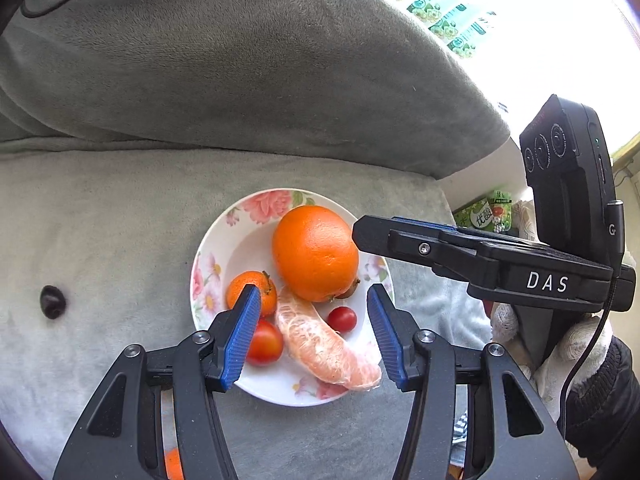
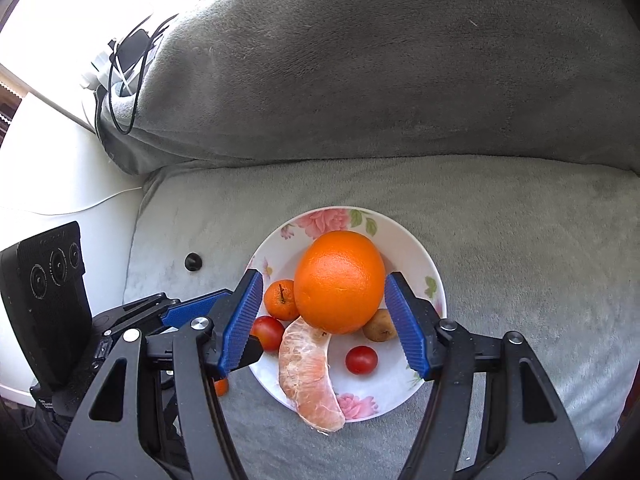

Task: Organize fruits
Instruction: 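Withdraw both grippers from the plate toward the remaining plums and longan, then move the left gripper to a dark plum while the right moves to a longan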

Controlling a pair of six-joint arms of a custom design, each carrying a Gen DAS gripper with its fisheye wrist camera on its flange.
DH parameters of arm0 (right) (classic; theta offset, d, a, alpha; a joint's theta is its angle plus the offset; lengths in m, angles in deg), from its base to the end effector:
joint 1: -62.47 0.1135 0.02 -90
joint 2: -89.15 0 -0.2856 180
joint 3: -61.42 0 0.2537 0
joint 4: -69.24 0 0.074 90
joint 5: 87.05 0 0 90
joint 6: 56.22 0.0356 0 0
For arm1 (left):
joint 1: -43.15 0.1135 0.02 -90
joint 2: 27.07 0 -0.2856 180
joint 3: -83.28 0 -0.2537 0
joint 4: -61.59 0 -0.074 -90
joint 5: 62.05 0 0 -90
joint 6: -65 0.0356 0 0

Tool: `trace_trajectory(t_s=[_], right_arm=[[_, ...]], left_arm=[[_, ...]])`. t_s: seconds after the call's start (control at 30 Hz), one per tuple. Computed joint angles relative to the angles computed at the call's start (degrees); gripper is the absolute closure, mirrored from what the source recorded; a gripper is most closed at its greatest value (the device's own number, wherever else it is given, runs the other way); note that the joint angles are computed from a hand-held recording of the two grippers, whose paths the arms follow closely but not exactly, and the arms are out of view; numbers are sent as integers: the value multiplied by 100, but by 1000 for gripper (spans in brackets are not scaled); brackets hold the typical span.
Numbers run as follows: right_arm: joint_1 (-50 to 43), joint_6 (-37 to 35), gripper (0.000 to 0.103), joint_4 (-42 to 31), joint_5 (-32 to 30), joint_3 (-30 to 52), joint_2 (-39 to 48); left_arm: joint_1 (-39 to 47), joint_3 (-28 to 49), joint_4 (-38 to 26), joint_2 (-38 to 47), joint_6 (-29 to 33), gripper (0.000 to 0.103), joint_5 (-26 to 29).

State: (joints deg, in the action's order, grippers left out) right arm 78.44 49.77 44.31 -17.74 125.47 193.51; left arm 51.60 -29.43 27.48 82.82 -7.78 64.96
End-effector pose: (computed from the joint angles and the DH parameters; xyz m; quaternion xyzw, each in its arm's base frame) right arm 0.3131 0.1027 0.1286 -0.0383 0.9609 0.2267 0.1545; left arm 0.3271 0.0269 0.1107 0.1086 0.9364 -0.2830 0.1770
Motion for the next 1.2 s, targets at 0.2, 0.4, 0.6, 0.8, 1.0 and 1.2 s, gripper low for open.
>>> trace_trajectory(t_s=[0.2,0.4,0.6,0.8,1.0,1.2], right_arm=[[278,-37,37,89,399,-358,-513],[786,-140,37,125,903,-689,-977],[1367,-64,37,160,1034,-861,-1165],[1819,175,37,297,872,-929,-1115],[2152,492,37,440,611,-853,-791],[2255,903,51,609,328,-747,-343]], left_arm=[[372,-229,45,-252,449,50,-125],[854,-440,111,-328,892,47,-454],[1529,-443,-99,-229,1359,47,-714],[1975,-306,-162,-72,1477,47,-897],[2190,-146,-135,130,1441,47,-955],[2280,15,-151,314,1486,47,-901]])
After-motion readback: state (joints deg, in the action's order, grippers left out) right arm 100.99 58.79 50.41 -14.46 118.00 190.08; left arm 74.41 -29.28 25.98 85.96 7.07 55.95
